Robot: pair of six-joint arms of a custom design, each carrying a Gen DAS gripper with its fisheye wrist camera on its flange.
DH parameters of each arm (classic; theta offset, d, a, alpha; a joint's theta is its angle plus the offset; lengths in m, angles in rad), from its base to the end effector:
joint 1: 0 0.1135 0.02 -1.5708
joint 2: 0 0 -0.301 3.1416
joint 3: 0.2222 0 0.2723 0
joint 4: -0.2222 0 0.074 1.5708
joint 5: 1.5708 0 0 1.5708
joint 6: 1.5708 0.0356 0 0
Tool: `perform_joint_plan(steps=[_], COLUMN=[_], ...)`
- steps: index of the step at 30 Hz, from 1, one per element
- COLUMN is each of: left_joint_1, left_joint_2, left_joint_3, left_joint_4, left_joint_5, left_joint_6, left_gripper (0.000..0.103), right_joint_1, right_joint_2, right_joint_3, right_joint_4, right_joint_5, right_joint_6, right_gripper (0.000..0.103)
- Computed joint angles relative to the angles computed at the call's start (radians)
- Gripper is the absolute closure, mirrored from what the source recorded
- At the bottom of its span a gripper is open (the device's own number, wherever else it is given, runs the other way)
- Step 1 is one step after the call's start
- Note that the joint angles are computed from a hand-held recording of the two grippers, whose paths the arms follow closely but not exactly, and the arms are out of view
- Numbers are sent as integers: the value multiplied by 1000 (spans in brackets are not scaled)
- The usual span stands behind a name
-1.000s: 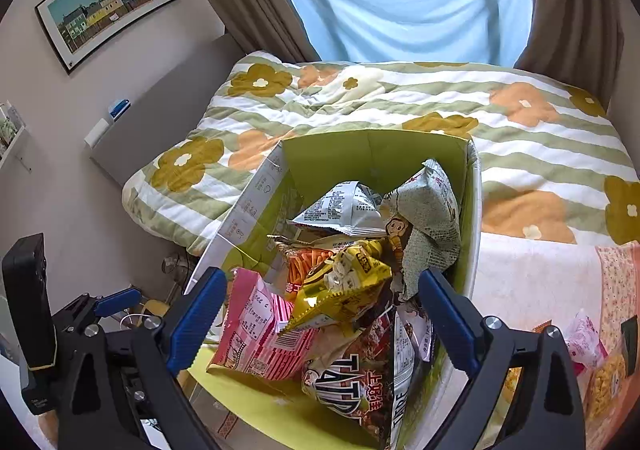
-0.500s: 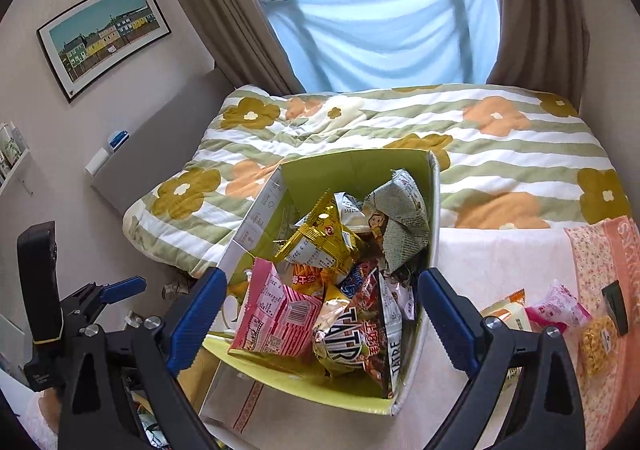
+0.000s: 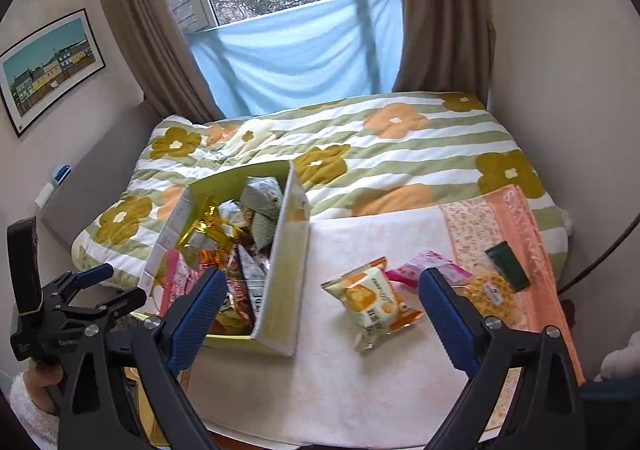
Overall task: Organize snacks
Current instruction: 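Move both tools back over the remaining snacks, then grasp a chiffon cake bag with the left tool while the right tool grasps a pink candy bag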
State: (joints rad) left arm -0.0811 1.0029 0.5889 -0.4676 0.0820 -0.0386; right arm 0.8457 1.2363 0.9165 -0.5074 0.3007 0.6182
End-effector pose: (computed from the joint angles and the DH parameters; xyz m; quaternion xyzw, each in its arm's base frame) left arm 0.1942 -0.0187 0.2309 0.0338 0.9399 -0.0587 0.3346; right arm 0.1838 0.1916 0.2918 -0.0505 0.9214 0.1362 0.3605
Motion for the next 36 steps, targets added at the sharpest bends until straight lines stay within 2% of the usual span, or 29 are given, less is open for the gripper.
perform_joint_plan(steps=[3, 6, 9, 13, 21, 25, 29, 36], left_joint_1=[-170, -326, -460, -571, -663, -663, -651, -608], left_joint_2=[51, 131, 255, 433, 769, 912, 1047, 1194], left_joint_3=[30, 70, 135, 239, 451, 516, 582, 630], left_joint_4=[26, 57, 75, 89, 49, 53, 40, 99], left_joint_5=[-107, -207, -287, -353, -396, -395, -410, -393], left_joint_6=[-101, -208, -325, -445, -710, -820, -925, -952], left_gripper=[0, 0, 0, 0, 0, 0, 0, 0], right_joint_1=[-90, -233, -413, -595, -784, -789, -762, -741], right_joint_2=[-78, -137, -144, -95, 203, 364, 527, 742], right_joint_3=[-44, -89, -102, -90, 6, 40, 85, 185], right_joint_4=[-16, -2, 3, 22, 50, 75, 86, 65], right_joint_5=[-38, -154, -310, -433, -676, -746, -763, -802], right_joint_6=[-72, -172, -295, -473, -753, -839, -899, -904], right_gripper=[7, 7, 7, 7, 7, 7, 7, 7])
